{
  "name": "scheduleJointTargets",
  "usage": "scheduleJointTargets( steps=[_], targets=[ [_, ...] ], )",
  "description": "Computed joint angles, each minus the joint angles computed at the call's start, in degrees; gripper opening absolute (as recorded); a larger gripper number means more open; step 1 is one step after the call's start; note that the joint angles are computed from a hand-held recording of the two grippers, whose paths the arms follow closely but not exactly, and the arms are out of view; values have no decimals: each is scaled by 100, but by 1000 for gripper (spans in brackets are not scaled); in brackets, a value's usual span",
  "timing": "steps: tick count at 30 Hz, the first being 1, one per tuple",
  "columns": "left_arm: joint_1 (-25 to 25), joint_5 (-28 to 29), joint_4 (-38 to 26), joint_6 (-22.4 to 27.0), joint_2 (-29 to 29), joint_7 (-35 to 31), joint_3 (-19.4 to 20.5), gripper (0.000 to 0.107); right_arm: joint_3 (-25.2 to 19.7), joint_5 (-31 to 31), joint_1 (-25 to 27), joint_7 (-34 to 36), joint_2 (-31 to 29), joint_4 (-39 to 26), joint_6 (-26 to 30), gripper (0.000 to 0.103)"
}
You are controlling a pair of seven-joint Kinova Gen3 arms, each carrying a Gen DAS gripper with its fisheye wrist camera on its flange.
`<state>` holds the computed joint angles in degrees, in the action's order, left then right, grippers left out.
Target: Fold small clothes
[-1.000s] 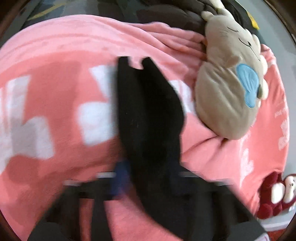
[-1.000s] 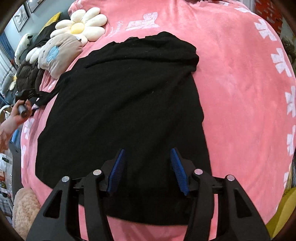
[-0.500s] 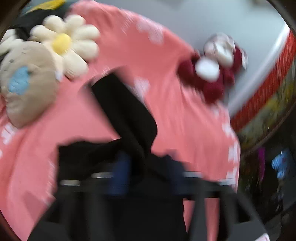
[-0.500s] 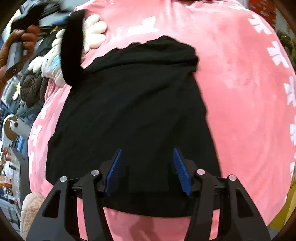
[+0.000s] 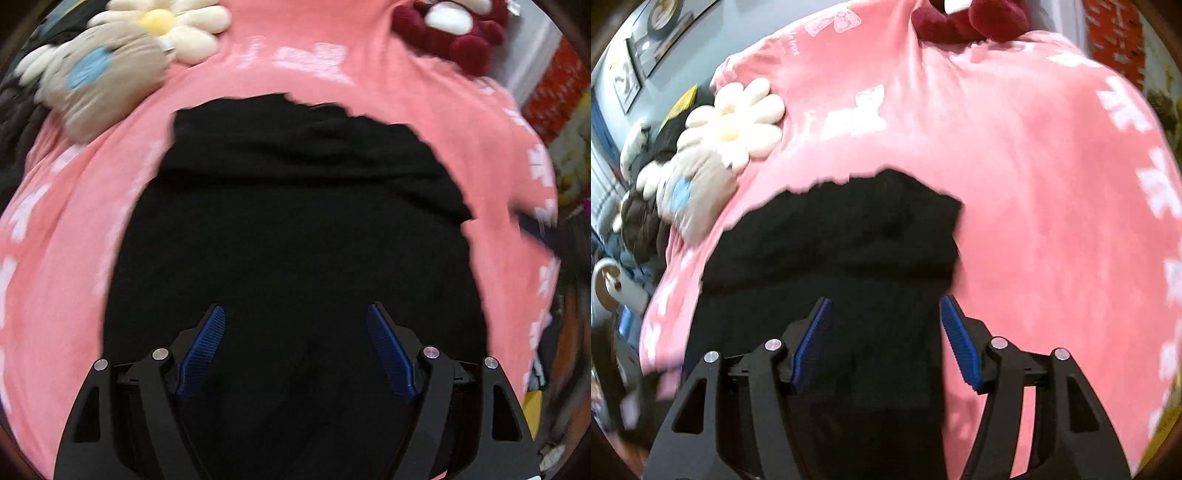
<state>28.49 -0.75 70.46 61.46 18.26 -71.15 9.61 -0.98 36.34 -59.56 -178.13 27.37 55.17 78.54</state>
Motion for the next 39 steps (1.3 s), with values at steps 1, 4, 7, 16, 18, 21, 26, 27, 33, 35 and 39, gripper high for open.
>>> scheduleJointTargets(
  steps=[1, 4, 7, 16, 18, 21, 26, 27, 33, 35, 39],
  targets=[
    [46, 14, 145, -43, -98, -9, -124, 76, 127, -233, 265, -34, 117, -79, -233, 59],
    [276, 517, 641, -168, -414, -255, -809, 76, 92, -519, 858, 14, 462, -356, -544, 59],
    [185, 864, 864, -199, -573, -360, -1020, 76, 198, -906, 1107, 577, 1045, -1110, -197, 59],
    [-50, 839, 1030, -343, -571, -661, -945, 76, 1095, -130, 190, 1127, 936, -1918, -300, 1],
    [-40, 843, 1021, -351, -499, -646, -957, 76, 1203, -250, 157, 1265, 972, -1853, 166, 2],
    [-464, 782, 1014, -314, -450, -519, -450, 76, 896, -844, 528, 1418, 1098, -1508, 781, 6],
    [-140, 875, 932, -224, -455, -554, -874, 76, 557, -502, 374, 906, 767, -690, 536, 9],
    [-113, 927, 846, -178, -414, -596, -951, 76, 510, -376, 373, 1004, 780, -775, 548, 10],
    [-607, 1415, -588, 471, 256, -580, -749, 76, 523, -506, 793, 611, 489, -340, -8, 51],
    [-916, 1264, -1119, 482, 542, -441, -266, 79, 259, -861, 1247, 806, 589, -458, -131, 51],
    [-852, 502, -2181, 487, 1390, -211, 92, 77, 155, -1113, 1442, 1492, 666, -645, -572, 2]
  ],
)
